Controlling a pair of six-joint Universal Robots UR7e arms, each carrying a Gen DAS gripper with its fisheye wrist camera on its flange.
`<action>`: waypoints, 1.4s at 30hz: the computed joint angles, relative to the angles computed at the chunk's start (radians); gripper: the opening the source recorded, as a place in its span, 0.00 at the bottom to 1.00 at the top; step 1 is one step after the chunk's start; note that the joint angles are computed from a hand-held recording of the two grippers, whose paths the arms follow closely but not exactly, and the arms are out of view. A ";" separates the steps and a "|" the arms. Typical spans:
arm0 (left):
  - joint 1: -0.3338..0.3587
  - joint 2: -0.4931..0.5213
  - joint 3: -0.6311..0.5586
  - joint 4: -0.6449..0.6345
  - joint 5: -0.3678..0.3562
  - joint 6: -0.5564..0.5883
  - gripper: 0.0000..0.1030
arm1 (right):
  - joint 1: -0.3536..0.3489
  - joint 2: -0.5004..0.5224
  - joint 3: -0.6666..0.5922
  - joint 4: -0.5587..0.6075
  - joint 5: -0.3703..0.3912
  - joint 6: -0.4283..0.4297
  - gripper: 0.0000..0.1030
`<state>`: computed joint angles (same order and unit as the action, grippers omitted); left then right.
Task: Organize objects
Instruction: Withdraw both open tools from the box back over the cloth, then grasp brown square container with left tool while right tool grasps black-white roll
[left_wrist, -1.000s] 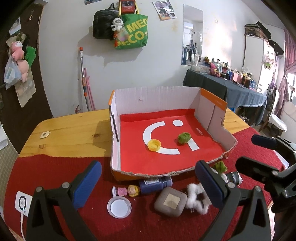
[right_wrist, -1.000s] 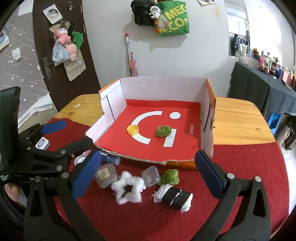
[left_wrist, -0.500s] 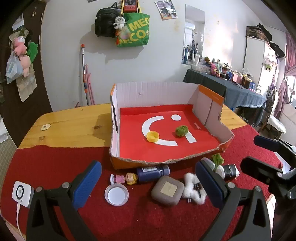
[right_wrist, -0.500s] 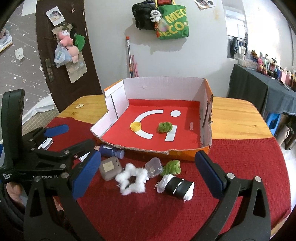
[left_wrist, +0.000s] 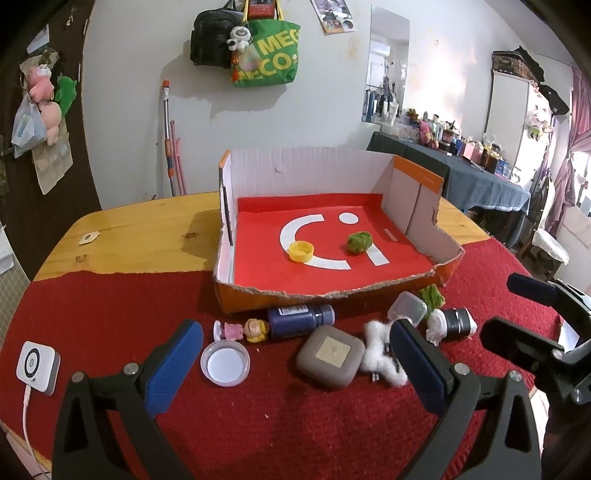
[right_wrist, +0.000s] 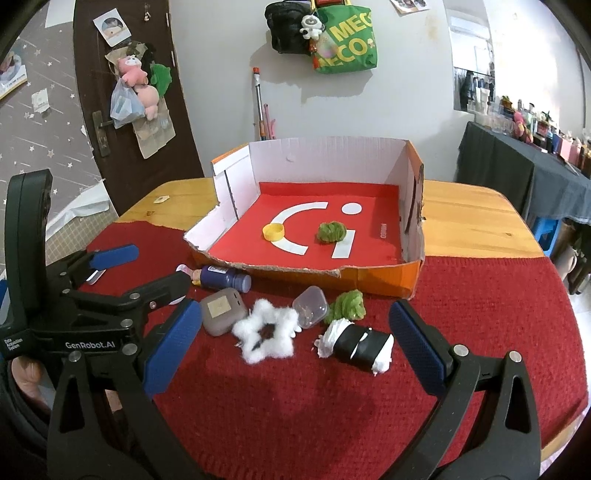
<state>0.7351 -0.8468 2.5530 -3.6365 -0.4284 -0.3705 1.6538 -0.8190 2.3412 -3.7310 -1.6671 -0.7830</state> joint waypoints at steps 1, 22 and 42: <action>0.000 0.002 0.002 -0.004 -0.002 -0.002 1.00 | -0.003 0.000 0.002 -0.002 0.001 0.001 1.00; 0.065 0.073 -0.033 -0.024 -0.097 0.053 0.81 | -0.041 0.077 -0.035 -0.067 -0.118 0.005 0.60; 0.160 0.054 -0.094 0.080 -0.183 0.070 0.81 | -0.064 0.145 -0.127 -0.013 -0.182 0.020 0.60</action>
<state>0.8955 -0.7931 2.4587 -3.5568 -0.6117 -0.3008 1.5901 -0.6741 2.2144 -3.7439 -1.8492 -0.7633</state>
